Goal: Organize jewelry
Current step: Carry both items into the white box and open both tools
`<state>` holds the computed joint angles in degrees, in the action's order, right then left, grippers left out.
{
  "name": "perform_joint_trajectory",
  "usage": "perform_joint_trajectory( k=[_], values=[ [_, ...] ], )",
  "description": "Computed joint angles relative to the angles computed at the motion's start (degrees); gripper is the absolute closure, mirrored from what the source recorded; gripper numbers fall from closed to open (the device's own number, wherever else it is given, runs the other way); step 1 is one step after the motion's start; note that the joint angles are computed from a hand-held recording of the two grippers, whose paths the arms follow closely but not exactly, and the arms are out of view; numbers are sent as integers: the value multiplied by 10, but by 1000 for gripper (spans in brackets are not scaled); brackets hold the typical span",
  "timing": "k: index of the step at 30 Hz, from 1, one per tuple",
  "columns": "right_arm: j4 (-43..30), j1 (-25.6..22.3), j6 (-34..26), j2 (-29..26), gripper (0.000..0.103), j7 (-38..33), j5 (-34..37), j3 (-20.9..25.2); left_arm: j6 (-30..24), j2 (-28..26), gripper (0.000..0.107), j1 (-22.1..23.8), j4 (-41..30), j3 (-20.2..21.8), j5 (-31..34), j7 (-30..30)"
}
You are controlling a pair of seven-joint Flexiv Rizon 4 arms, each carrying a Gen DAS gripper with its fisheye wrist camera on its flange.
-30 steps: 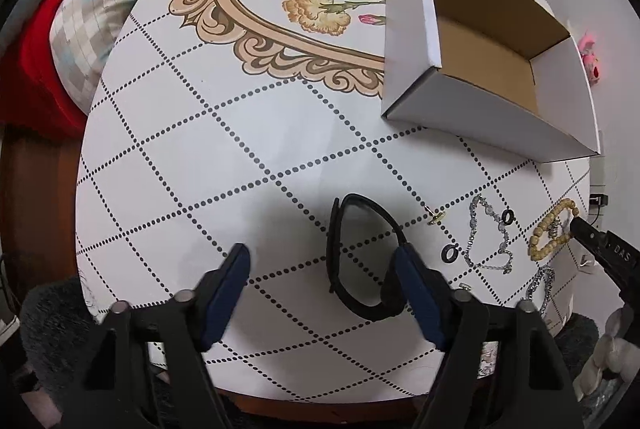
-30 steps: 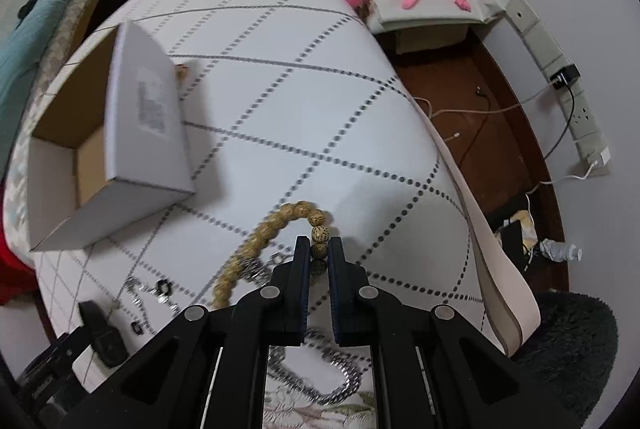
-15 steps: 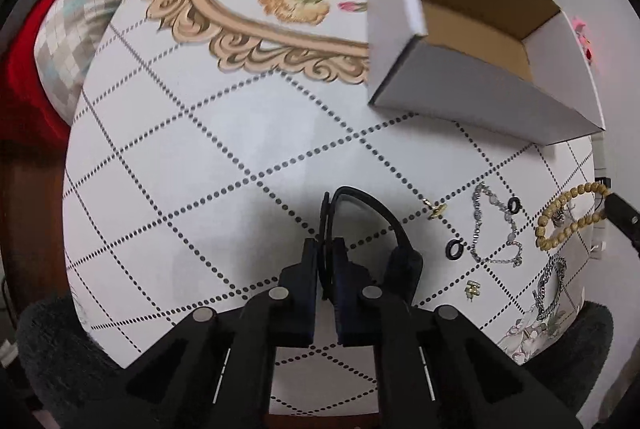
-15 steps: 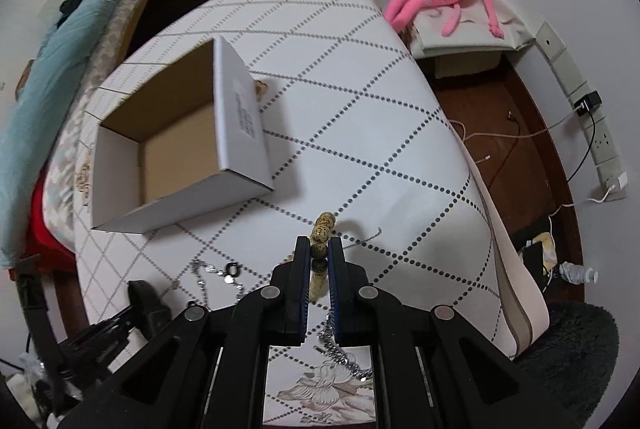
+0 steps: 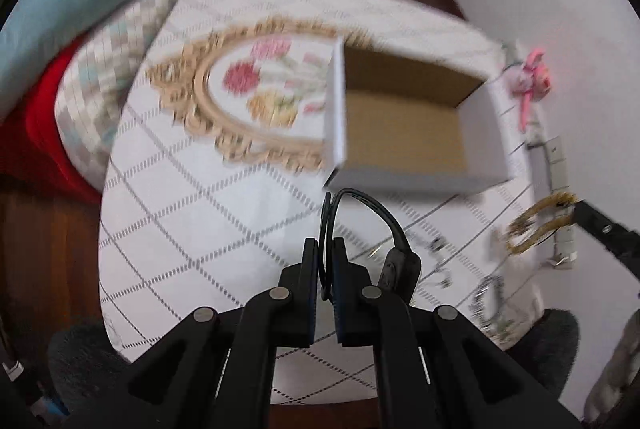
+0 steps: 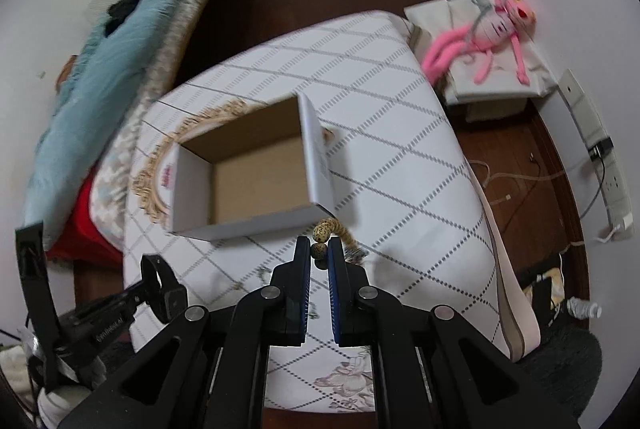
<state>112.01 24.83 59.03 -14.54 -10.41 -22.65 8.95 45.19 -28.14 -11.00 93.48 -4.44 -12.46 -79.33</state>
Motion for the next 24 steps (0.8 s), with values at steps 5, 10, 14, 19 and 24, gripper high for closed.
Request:
perform_joint_trajectory(
  k=[5, 10, 14, 19, 24],
  values=[
    [-48, -6, 20, -14, 94, -41, 5, -1, -14, -39, 103, -8, -88, -22, -22, -3],
    [-122, -7, 6, -67, 94, -101, 24, -6, -44, -88, 103, -25, -170, -22, -16, -2],
    [-177, -20, -7, -116, 94, -155, 76, 2, -84, -128, 103, -36, -235, -17, -5, -11],
    [-232, -39, -25, -166, 94, -212, 145, 16, -137, -180, 95, -49, -323, -6, 13, -30],
    [-284, -62, -48, -201, 94, -288, 208, 45, -174, -210, 87, -58, -383, 3, 31, -44]
  ],
)
